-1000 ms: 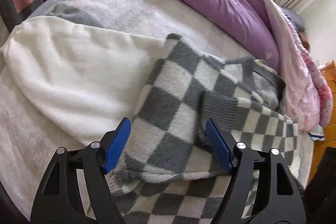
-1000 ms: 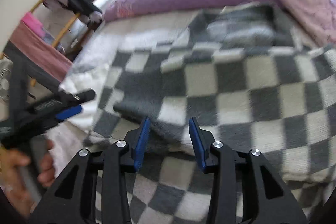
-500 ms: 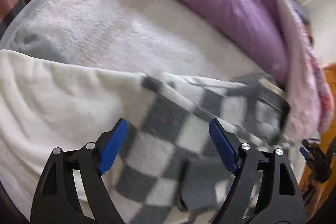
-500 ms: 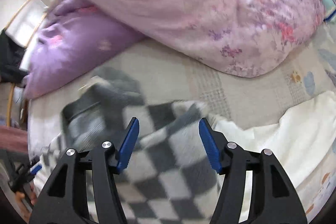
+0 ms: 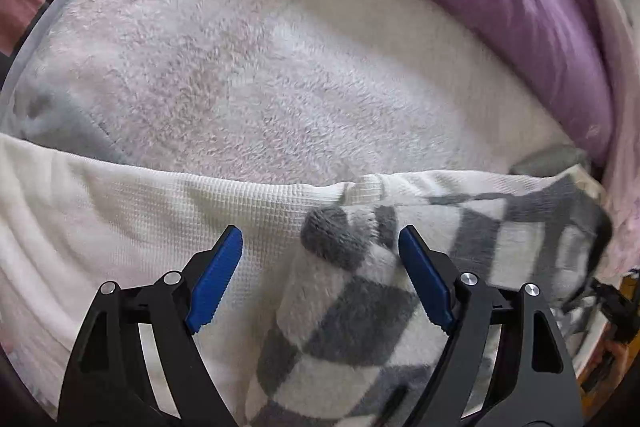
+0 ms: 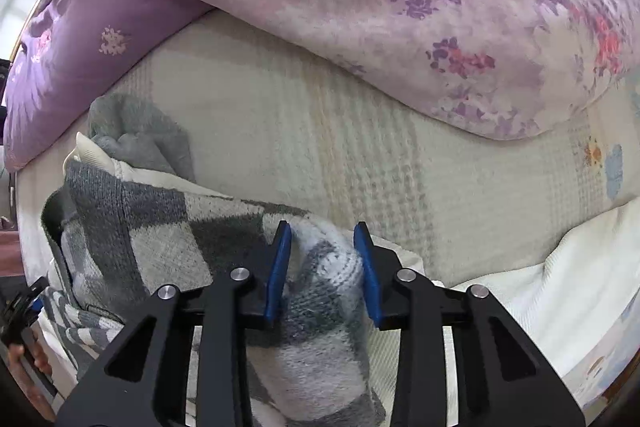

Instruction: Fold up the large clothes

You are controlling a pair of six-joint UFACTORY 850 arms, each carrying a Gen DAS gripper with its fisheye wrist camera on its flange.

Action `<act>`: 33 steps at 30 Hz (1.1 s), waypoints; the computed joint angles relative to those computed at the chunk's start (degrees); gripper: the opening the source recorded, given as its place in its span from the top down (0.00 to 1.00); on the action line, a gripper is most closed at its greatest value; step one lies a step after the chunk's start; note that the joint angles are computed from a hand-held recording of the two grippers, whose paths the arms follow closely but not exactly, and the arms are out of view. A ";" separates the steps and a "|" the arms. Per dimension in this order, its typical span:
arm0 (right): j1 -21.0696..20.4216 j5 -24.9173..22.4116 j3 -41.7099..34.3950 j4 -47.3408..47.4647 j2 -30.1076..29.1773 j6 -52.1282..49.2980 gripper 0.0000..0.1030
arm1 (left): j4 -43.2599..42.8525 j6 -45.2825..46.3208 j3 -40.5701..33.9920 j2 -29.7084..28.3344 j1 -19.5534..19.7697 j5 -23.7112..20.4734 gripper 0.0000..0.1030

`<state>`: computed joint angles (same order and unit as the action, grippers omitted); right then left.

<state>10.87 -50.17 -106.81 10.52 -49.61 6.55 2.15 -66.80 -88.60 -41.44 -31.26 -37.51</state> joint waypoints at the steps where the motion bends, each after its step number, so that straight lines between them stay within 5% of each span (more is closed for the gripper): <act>1: -0.19 0.79 0.96 0.65 0.60 -0.67 0.75 | 0.12 0.44 -0.83 -0.75 0.00 -0.55 0.30; 3: -0.47 2.76 3.36 2.04 2.22 -2.47 0.79 | -0.42 3.00 -2.40 -1.87 -0.22 -0.41 0.65; 6: -0.80 7.59 8.96 2.41 6.95 -5.07 0.82 | 5.02 -0.03 -4.16 -2.05 -1.75 -1.88 0.81; 11: -2.17 17.14 22.53 10.23 19.25 -14.36 0.84 | 18.09 -13.20 3.11 6.56 -5.21 2.14 0.86; 18: -4.14 19.34 36.14 22.72 35.18 -28.21 0.84 | 30.58 -30.51 15.35 20.39 -13.86 2.08 0.87; 27: -10.13 9.38 56.44 28.21 58.25 -35.88 0.84 | 31.32 -55.81 25.84 32.29 -31.14 -6.74 0.87; 33: -17.93 -1.58 69.61 21.53 68.62 -31.97 0.84 | 22.83 -70.46 29.16 31.19 -43.28 -7.93 0.86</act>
<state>-7.06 -51.75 -37.20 32.06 19.01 -25.42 24.98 -137.26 -59.44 -10.25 -74.54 -45.45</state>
